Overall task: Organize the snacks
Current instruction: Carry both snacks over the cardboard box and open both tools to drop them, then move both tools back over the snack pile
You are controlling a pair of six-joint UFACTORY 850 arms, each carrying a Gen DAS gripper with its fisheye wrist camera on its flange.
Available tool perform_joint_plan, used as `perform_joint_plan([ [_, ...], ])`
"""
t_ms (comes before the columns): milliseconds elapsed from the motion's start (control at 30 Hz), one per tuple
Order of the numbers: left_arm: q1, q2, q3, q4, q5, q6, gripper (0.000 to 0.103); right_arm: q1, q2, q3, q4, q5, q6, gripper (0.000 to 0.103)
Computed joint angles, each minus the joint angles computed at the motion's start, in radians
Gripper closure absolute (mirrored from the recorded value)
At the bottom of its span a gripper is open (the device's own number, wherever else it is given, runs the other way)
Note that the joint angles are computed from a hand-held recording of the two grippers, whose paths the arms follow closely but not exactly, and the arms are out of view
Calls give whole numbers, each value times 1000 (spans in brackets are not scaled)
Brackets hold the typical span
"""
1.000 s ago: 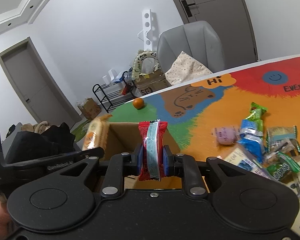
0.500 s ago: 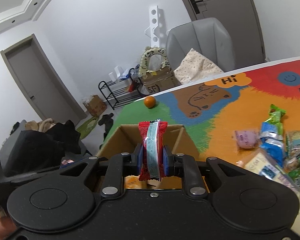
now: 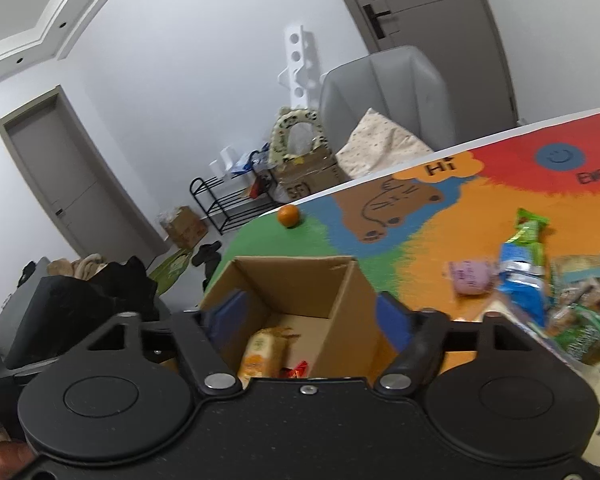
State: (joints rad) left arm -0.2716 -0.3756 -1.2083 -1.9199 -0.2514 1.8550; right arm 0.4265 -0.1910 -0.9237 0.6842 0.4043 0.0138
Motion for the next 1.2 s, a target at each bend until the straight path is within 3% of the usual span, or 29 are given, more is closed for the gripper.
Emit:
perform_joint_plan([
  [500, -38, 27, 37, 108, -34, -95, 7, 0, 118, 147, 221, 31, -146, 0],
  [1200, -135, 64, 95, 172, -89, -90, 7, -15, 280, 352, 395, 91, -203, 0],
])
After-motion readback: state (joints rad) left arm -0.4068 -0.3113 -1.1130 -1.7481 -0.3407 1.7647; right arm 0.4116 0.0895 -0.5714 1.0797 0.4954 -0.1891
